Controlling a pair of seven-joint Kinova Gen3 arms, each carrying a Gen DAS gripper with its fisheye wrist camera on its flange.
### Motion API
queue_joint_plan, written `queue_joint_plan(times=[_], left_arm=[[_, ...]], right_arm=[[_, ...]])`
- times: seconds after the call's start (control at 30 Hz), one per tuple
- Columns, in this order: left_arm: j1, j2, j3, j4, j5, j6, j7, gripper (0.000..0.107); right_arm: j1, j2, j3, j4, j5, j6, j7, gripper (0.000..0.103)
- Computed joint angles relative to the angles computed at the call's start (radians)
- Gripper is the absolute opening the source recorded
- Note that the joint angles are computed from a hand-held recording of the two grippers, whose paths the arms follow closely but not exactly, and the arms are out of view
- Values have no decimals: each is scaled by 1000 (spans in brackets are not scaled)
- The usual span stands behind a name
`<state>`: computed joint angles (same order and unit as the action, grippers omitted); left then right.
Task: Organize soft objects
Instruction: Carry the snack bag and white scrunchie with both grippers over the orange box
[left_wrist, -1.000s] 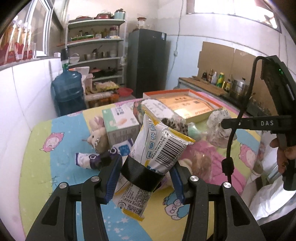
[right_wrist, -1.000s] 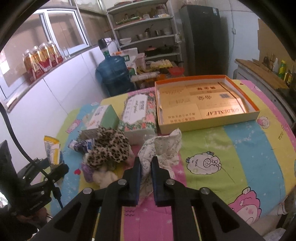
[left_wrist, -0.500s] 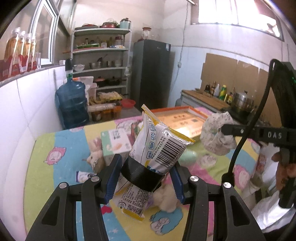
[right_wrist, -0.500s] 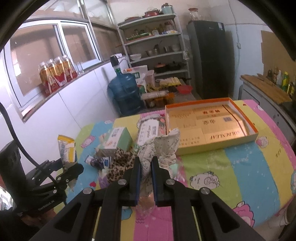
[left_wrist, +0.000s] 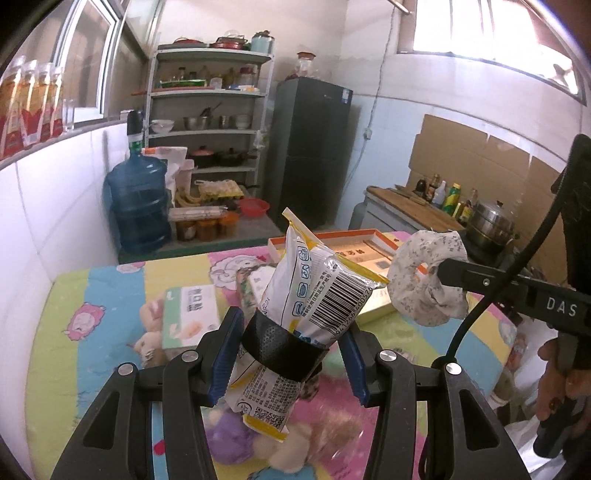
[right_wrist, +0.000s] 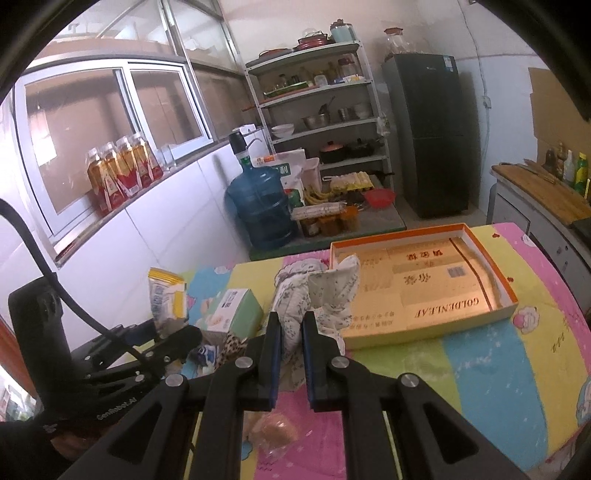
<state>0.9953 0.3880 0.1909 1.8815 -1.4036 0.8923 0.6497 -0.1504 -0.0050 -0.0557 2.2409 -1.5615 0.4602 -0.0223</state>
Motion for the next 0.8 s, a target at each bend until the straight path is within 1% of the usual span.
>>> queue_joint_plan(times=[0.1, 0.23, 0.4, 0.63, 0.8], left_arm=[[-13, 36, -7, -68, 16, -14, -47, 52], [-14, 86, -39, -151, 43, -44, -90, 52], [-18, 153, -85, -276, 118, -89, -173, 52], [-21, 274, -132, -495, 244, -86, -349, 52], [-32, 363, -157, -646, 345, -72, -463, 52]], right_arm=[[28, 30, 24, -31, 29, 44, 3, 11], [79, 78, 44, -78, 72, 105, 0, 11], [156, 148, 55, -142, 110, 177, 7, 11], [266, 261, 43, -246, 161, 257, -1, 11], [327, 342, 18, -325, 202, 280, -22, 11]])
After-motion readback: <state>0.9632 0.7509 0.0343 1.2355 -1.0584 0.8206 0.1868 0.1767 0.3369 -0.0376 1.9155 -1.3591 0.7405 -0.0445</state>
